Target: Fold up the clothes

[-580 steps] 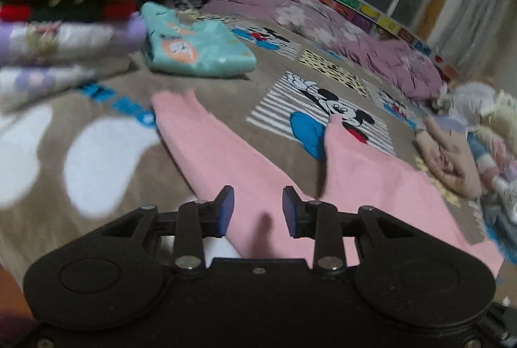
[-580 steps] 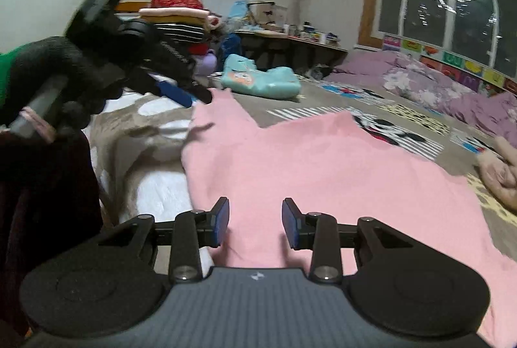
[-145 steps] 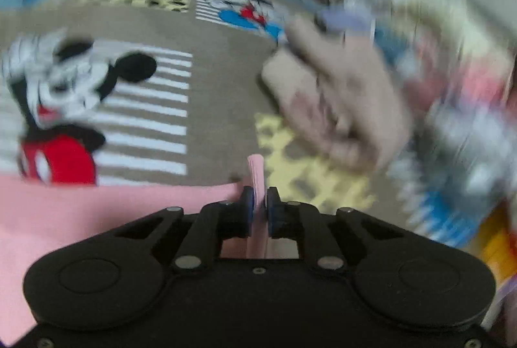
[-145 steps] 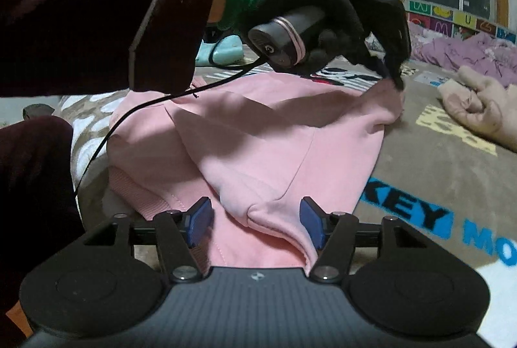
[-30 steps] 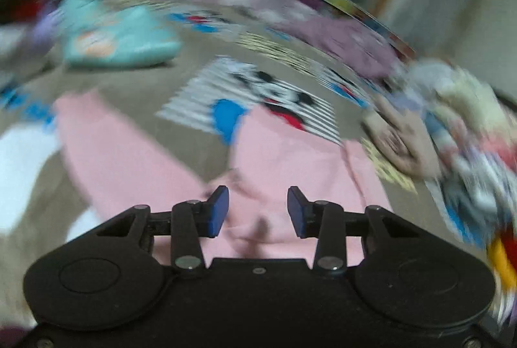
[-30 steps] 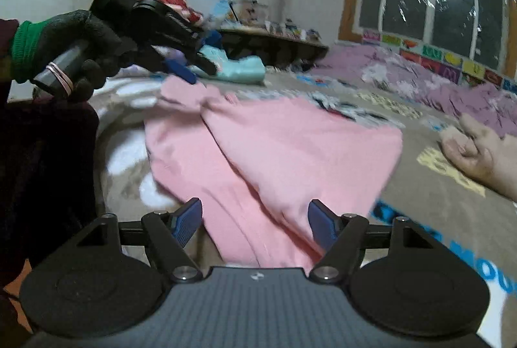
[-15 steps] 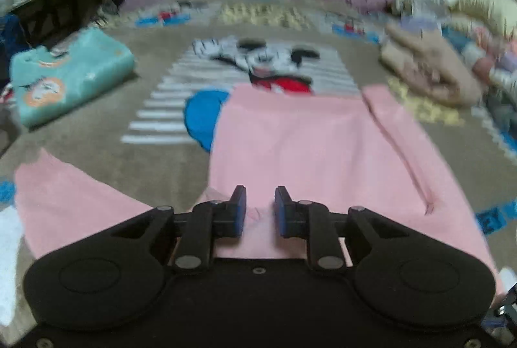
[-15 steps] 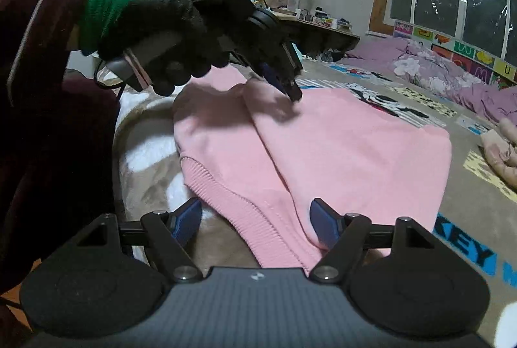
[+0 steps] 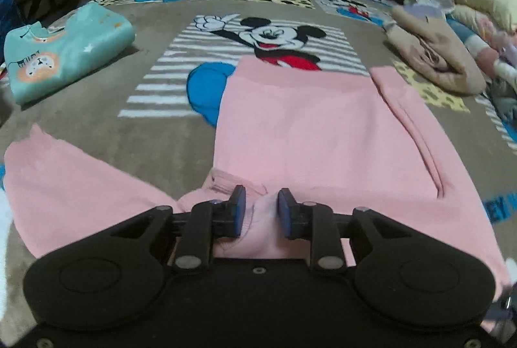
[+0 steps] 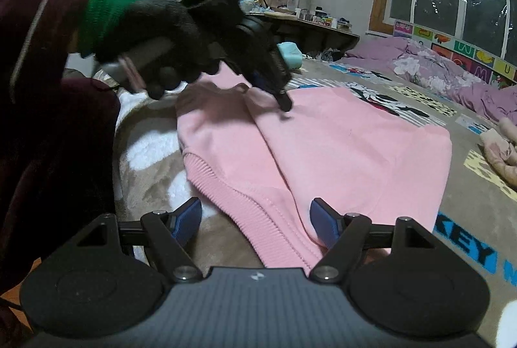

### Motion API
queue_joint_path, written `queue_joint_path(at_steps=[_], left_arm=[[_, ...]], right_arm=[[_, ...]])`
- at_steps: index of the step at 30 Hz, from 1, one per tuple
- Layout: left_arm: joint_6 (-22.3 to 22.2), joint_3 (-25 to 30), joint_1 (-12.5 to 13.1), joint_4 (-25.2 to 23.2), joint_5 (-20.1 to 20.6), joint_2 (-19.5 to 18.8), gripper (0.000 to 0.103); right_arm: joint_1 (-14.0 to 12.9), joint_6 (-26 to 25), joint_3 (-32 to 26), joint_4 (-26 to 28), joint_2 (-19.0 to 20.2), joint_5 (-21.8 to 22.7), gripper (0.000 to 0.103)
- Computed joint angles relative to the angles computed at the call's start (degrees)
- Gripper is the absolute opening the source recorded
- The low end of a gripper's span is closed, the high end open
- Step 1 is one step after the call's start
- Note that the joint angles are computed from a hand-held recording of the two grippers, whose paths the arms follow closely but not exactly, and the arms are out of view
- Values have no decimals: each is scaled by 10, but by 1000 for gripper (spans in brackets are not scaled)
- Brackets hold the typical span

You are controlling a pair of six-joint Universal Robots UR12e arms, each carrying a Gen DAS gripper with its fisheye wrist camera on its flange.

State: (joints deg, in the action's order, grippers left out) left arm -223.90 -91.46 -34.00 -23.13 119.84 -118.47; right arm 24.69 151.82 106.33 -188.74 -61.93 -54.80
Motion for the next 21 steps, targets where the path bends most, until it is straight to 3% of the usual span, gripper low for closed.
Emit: queue_joint_path(at_steps=[4, 6, 9, 15, 16, 17, 21], left_arm=[[-80, -47, -4, 106, 23, 18, 24], [-86, -51, -6, 90, 43, 28, 24], [-46, -45, -1, 54, 37, 38, 24], [63, -17, 23, -23, -59, 31, 24], [77, -11, 24, -38, -62, 26, 20], [71, -11, 25, -30, -55, 23, 6], [-23, -45, 28, 74, -41, 23, 4]], right_arm=[[-1, 0, 2, 2, -2, 1, 74], [-1, -1, 4, 3, -3, 1, 74], [-1, -3, 3, 6, -4, 2, 74], [-1, -4, 3, 9, -4, 0, 74], [-1, -5, 4, 9, -5, 0, 74], [-1, -5, 4, 10, -5, 0, 74], [-3, -5, 5, 13, -5, 5, 74]])
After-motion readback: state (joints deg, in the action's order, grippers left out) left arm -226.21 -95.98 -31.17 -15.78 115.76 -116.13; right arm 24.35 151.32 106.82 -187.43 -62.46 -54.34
